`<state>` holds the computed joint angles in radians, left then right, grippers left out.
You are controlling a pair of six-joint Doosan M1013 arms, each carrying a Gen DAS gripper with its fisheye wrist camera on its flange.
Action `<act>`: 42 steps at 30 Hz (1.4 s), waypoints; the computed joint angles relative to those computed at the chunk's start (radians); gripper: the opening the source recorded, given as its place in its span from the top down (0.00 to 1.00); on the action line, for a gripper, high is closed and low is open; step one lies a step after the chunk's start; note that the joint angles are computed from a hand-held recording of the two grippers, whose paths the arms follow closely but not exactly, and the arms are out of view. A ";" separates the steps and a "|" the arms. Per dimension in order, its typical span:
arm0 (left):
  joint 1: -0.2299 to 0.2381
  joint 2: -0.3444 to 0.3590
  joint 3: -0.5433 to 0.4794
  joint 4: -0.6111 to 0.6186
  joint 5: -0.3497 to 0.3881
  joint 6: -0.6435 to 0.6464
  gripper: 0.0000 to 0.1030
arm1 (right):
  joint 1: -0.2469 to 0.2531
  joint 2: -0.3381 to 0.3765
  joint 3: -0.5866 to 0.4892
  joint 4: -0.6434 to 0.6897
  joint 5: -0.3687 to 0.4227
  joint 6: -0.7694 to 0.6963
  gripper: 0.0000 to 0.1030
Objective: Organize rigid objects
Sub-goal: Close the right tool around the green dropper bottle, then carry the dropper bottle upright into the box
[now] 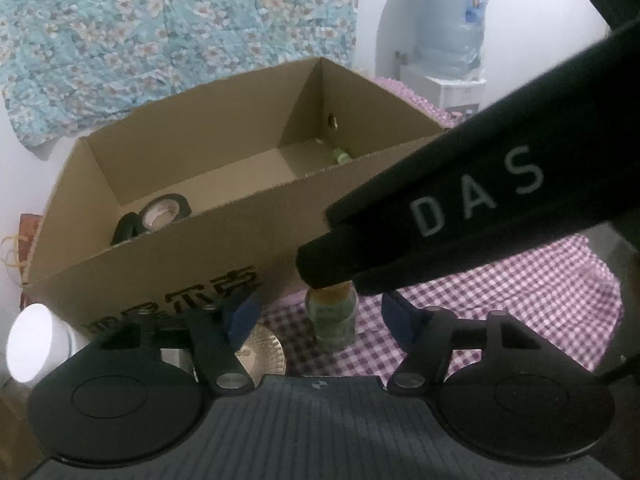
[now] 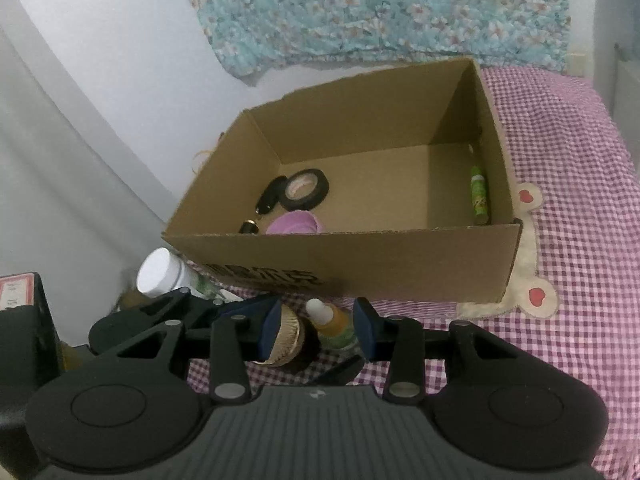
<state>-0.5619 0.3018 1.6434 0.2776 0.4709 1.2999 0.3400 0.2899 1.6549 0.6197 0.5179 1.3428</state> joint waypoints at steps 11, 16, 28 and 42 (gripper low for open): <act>0.024 0.017 -0.007 -0.142 0.015 0.110 0.60 | -0.005 0.029 -0.025 -0.002 0.045 -0.011 0.76; 0.028 0.015 0.000 -0.180 0.001 0.124 0.69 | -0.008 0.025 -0.019 0.027 0.038 -0.037 0.79; 0.001 -0.053 0.025 -0.080 -0.021 0.035 0.70 | 0.001 -0.039 0.007 0.030 0.006 -0.049 0.81; 0.009 -0.075 -0.056 0.166 -0.058 -0.228 0.70 | -0.008 -0.049 -0.101 0.217 -0.026 -0.298 0.81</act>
<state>-0.5528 0.2264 1.5879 0.4436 0.4134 1.0715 0.3315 0.2404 1.5537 0.8368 0.4921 1.0446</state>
